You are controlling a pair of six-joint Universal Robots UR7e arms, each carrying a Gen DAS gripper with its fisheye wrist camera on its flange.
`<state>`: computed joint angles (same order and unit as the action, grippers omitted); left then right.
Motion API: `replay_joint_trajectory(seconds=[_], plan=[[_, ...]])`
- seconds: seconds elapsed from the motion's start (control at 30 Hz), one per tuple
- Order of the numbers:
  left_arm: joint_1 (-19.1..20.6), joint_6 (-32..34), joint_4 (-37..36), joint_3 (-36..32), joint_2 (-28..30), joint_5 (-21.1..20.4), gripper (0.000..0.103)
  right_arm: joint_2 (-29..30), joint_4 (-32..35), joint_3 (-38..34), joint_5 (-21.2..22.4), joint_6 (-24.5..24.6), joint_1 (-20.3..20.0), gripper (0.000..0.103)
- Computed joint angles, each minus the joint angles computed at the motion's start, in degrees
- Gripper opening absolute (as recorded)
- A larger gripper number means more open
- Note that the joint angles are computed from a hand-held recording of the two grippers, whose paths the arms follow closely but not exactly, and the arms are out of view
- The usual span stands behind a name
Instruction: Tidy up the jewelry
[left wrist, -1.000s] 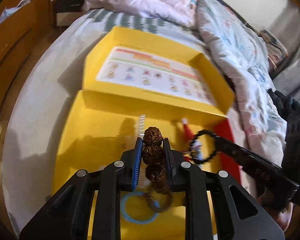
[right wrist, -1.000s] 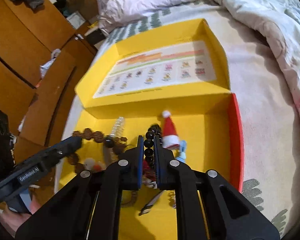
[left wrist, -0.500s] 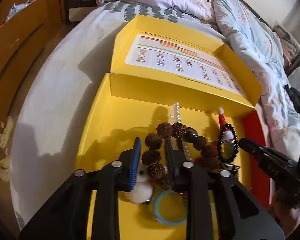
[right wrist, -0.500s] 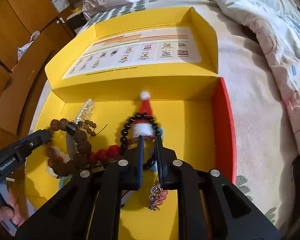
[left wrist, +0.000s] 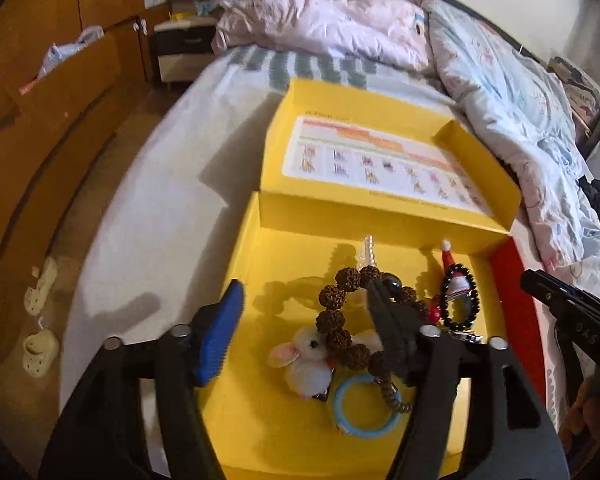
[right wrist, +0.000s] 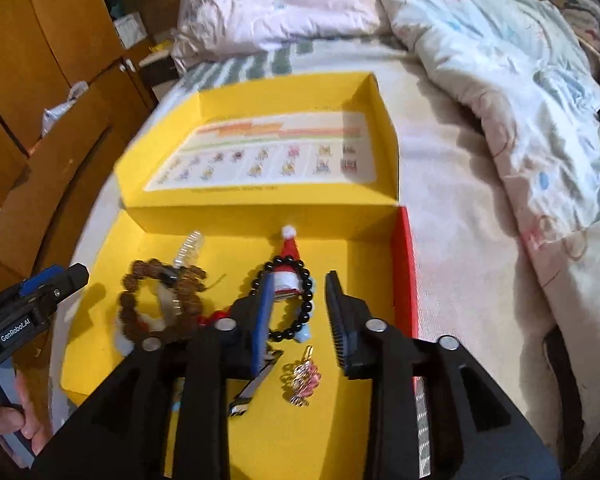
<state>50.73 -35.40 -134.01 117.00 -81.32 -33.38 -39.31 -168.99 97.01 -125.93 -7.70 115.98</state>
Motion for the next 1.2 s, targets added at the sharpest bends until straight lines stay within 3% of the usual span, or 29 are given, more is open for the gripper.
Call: replay_joint_trajectory(seconds=[0.07, 0.1, 0.17, 0.5, 0.73, 0.9, 1.07, 1.2], plan=[[-1.8, -1.5, 1.6, 1.0, -1.6, 1.8, 0.085, -1.3, -2.8, 2.3, 0.3, 0.1, 0.7, 0.068], [-2.3, -1.5, 1.3, 1.5, -2.0, 2.0, 0.086, -1.9, -5.3, 3.9, 0.0, 0.2, 1.1, 0.080], [-3.8, -3.0, 2.3, 2.9, -3.6, 2.6, 0.088, -2.6, -8.7, 6.3, 0.0, -0.5, 1.6, 0.085], [-8.5, -12.0, 10.8, 10.1, -8.9, 3.3, 0.090, -5.1, -13.2, 15.7, -2.3, -0.5, 4.0, 0.086], [-14.6, -22.9, 22.3, 15.5, -15.7, 4.3, 0.090, -4.4, -21.7, 22.4, -10.8, -6.3, 9.8, 0.090], [-20.5, -31.9, 32.7, 17.7, -18.4, 6.8, 0.093, -5.8, -28.2, 27.8, -10.8, -7.0, 11.7, 0.092], [-25.2, -46.1, 48.0, 18.4, -19.0, 9.6, 0.097, -7.0, -34.4, 32.0, -8.6, -5.1, 11.6, 0.095], [-26.0, -49.0, 50.2, 18.6, -19.0, 9.5, 0.097, -6.4, -35.8, 32.8, -9.2, -4.5, 12.0, 0.096]])
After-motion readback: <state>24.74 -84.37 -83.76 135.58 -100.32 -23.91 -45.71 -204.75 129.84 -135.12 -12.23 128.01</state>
